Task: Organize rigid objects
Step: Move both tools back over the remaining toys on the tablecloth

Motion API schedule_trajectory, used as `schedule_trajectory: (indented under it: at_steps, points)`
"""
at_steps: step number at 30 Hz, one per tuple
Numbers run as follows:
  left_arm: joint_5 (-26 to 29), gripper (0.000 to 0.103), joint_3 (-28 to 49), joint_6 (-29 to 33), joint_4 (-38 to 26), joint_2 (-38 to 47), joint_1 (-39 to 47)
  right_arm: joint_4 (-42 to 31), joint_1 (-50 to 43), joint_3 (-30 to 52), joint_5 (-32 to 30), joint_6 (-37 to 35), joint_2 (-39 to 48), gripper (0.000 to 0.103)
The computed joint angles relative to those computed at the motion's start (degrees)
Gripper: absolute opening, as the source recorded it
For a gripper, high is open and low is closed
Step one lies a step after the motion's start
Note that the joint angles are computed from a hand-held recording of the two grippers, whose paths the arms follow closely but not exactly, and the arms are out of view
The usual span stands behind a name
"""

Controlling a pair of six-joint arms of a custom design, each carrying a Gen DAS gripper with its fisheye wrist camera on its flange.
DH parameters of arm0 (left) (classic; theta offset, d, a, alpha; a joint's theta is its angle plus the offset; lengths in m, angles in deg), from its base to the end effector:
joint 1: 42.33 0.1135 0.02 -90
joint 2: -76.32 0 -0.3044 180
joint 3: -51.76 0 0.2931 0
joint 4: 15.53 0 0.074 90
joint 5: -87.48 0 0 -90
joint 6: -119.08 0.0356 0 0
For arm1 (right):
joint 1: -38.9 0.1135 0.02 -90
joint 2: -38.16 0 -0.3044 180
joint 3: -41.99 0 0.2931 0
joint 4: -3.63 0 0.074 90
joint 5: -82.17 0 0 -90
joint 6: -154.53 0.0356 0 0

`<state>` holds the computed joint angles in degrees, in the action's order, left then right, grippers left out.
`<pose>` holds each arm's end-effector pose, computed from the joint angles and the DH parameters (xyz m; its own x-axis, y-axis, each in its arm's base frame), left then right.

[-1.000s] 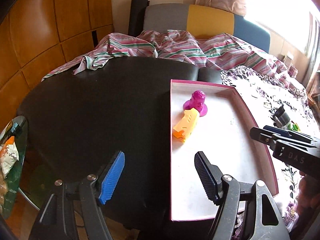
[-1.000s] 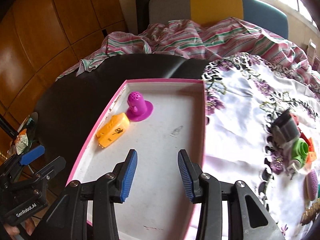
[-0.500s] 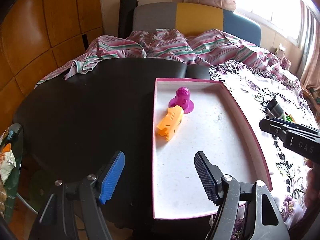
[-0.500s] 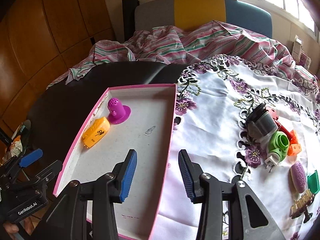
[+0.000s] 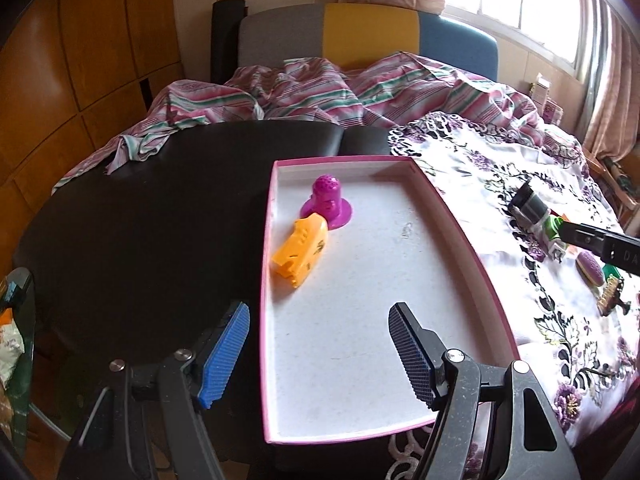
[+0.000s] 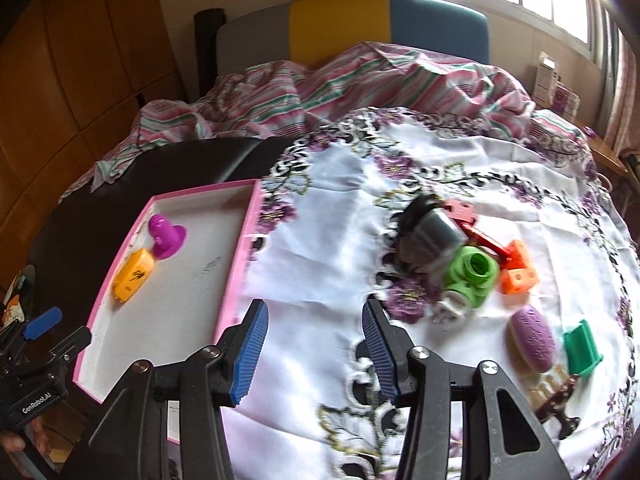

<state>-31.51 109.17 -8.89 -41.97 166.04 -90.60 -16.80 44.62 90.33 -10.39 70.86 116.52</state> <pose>0.2264 -0.2279 0.1713 -0.7473 0.0293 -0.6639 0.0326 0.9994 0.0075 0.2806 0.0297 0.1805 -0.7767 0.0329 -0.6291 -0.0425 0.9936 0.1044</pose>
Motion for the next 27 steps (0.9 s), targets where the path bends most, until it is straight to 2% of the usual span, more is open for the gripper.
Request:
schedule_trajectory:
  at_steps: [8,16,22,25,27]
  points:
    - [1.07,0.073,2.93,2.76,1.13,2.31,-1.53,-4.4,-14.38,-0.39,-3.13,-4.42,-4.75,0.049]
    - [3.74,0.073,7.5,5.86,2.05,5.88,-3.54,-6.4,-33.1,1.25,-8.99,-2.83,-5.49,0.052]
    - [8.52,0.073,14.1,8.86,2.11,10.91,-5.79,-5.3,-43.56,2.04,-14.09,-1.25,-0.32,0.052]
    - [12.63,0.073,19.06,10.83,1.96,15.16,-7.29,-4.34,-48.84,1.69,-20.68,2.72,2.87,0.052]
    - [15.54,0.073,22.69,11.73,2.15,18.63,-8.33,-2.24,-50.83,0.62,-22.44,5.17,2.09,0.053]
